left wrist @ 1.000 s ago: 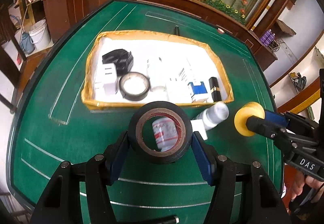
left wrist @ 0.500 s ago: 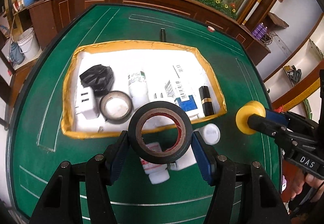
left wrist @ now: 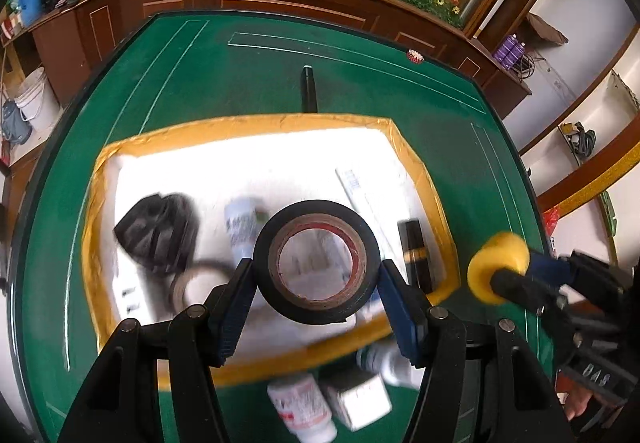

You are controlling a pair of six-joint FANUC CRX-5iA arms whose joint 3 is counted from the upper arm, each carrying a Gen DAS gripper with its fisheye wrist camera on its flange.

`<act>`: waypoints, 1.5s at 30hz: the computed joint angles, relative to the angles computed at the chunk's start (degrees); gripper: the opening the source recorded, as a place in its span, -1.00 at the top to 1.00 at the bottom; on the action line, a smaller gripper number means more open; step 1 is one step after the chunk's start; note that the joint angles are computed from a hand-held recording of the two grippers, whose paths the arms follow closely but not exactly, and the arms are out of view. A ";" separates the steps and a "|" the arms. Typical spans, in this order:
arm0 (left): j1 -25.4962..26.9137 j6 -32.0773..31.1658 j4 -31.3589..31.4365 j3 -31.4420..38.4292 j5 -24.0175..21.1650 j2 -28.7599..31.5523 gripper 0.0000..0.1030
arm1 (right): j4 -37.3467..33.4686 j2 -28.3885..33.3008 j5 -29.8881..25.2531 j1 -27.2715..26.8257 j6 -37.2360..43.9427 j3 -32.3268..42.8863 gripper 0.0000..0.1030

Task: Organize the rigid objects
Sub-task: 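Carry black tape roll over tray with left gripper while right carries yellow tape there, then open left gripper to drop black tape in tray while right releases yellow tape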

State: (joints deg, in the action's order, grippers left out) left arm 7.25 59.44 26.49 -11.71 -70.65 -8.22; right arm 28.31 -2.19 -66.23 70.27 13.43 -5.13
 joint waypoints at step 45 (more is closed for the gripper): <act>-5.41 1.30 -6.10 4.97 5.44 10.67 -0.27 | -9.26 17.50 -1.77 -12.89 16.71 16.14 0.40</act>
State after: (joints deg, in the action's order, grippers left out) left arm 1.84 60.74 20.39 -6.74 -65.20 2.45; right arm 19.04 15.31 -68.01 57.38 30.14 11.01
